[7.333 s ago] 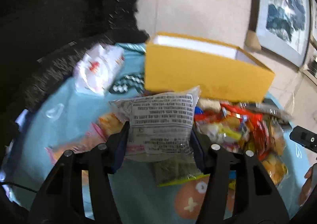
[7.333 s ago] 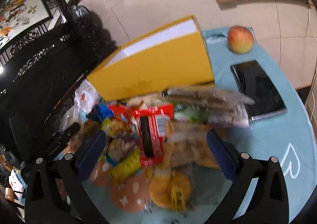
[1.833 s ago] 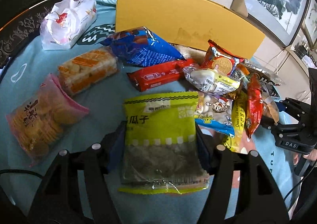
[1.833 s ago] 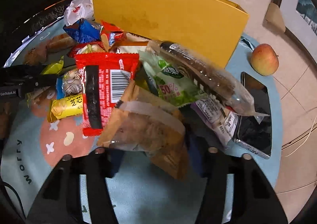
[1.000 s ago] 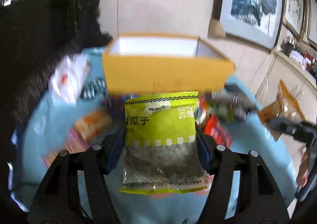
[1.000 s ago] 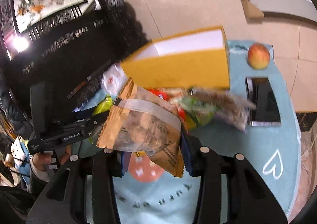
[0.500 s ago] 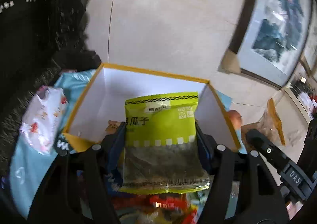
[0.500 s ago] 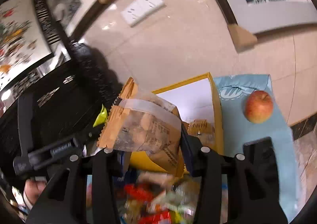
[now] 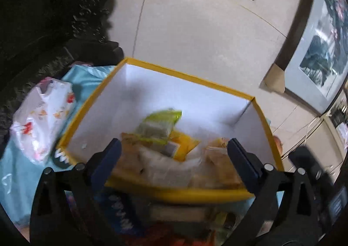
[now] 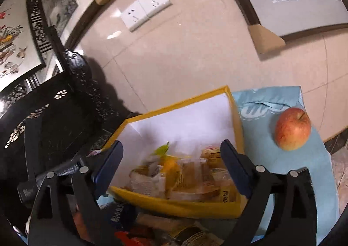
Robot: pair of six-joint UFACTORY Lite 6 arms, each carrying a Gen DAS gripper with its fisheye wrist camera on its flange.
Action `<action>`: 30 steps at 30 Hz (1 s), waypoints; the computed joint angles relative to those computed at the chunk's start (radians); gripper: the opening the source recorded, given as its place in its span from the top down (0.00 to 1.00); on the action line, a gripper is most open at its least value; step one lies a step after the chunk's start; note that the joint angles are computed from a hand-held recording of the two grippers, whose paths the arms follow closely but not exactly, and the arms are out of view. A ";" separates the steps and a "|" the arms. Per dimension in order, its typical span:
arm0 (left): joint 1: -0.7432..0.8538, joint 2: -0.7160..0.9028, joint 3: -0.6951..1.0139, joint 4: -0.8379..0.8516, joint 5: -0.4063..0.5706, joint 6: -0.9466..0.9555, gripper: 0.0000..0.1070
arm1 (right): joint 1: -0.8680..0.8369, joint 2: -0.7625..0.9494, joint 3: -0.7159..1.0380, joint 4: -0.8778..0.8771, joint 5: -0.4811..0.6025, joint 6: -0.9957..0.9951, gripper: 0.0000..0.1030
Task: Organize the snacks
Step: 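Carry both held bags over the yellow box and open both tools to drop them, then grasp the white cartoon-print bag with the left tool while the right tool grasps the red barcode pack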
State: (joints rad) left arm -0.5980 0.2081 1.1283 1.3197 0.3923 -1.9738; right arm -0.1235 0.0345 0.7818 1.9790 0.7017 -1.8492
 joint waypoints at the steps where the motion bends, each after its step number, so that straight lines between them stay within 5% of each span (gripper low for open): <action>1: -0.019 -0.040 -0.044 -0.002 0.018 0.006 0.07 | 0.007 -0.026 -0.007 -0.034 0.001 0.032 0.11; 10: -0.336 -0.495 -0.561 -0.139 0.288 0.012 0.06 | -0.033 -0.388 -0.141 -0.373 0.203 0.467 0.01; 15: -0.463 -0.480 -0.642 -0.158 0.318 -0.088 0.06 | -0.073 -0.684 -0.304 -0.598 0.171 0.615 0.01; 18: -0.526 -0.382 -0.639 -0.075 0.288 -0.192 0.06 | -0.264 -0.792 -0.433 -0.690 0.321 0.604 0.01; 24: -0.546 -0.187 -0.577 -0.031 0.279 -0.234 0.06 | -0.495 -0.594 -0.592 -0.664 0.421 0.367 0.01; 30: -0.494 -0.084 -0.507 -0.012 0.254 -0.217 0.06 | -0.459 -0.391 -0.594 -0.573 0.314 0.261 0.01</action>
